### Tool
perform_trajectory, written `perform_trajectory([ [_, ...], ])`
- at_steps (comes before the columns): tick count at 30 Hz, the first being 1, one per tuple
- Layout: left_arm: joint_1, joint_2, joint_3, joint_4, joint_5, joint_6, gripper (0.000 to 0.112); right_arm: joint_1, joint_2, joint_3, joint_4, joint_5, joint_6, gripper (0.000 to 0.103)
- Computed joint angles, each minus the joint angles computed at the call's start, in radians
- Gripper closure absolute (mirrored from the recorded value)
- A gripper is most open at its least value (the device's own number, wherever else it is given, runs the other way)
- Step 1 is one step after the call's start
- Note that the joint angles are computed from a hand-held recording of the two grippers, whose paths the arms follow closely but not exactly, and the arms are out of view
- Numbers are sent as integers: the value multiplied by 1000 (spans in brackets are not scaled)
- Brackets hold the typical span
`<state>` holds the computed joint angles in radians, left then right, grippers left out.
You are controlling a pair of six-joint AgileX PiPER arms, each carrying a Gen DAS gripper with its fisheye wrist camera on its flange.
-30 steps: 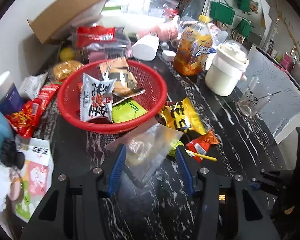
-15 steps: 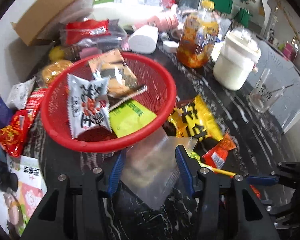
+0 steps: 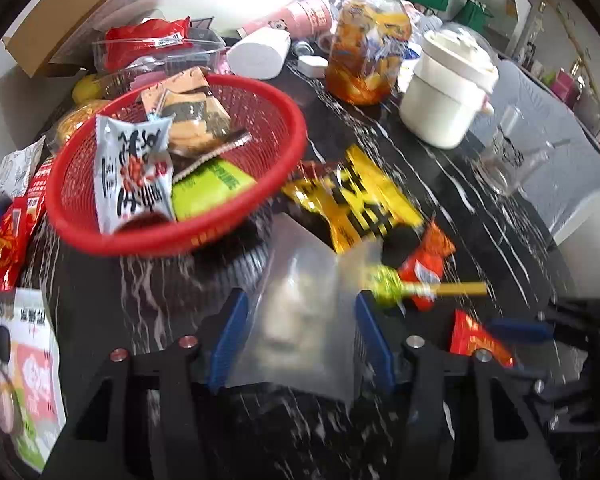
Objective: Organize snacks
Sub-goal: 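Grasp the red candy packet with the right tool while the left tool grasps the clear plastic bag, then lift the red packet with the right tool while the left tool lifts the clear bag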
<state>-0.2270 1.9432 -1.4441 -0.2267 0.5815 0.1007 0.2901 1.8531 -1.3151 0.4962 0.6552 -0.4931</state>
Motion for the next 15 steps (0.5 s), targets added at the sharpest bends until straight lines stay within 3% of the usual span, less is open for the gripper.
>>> perform_trajectory([
  [15,-83,-135,195,-69,-25,34,64,-22,-123,184,12,-84,-5,66],
])
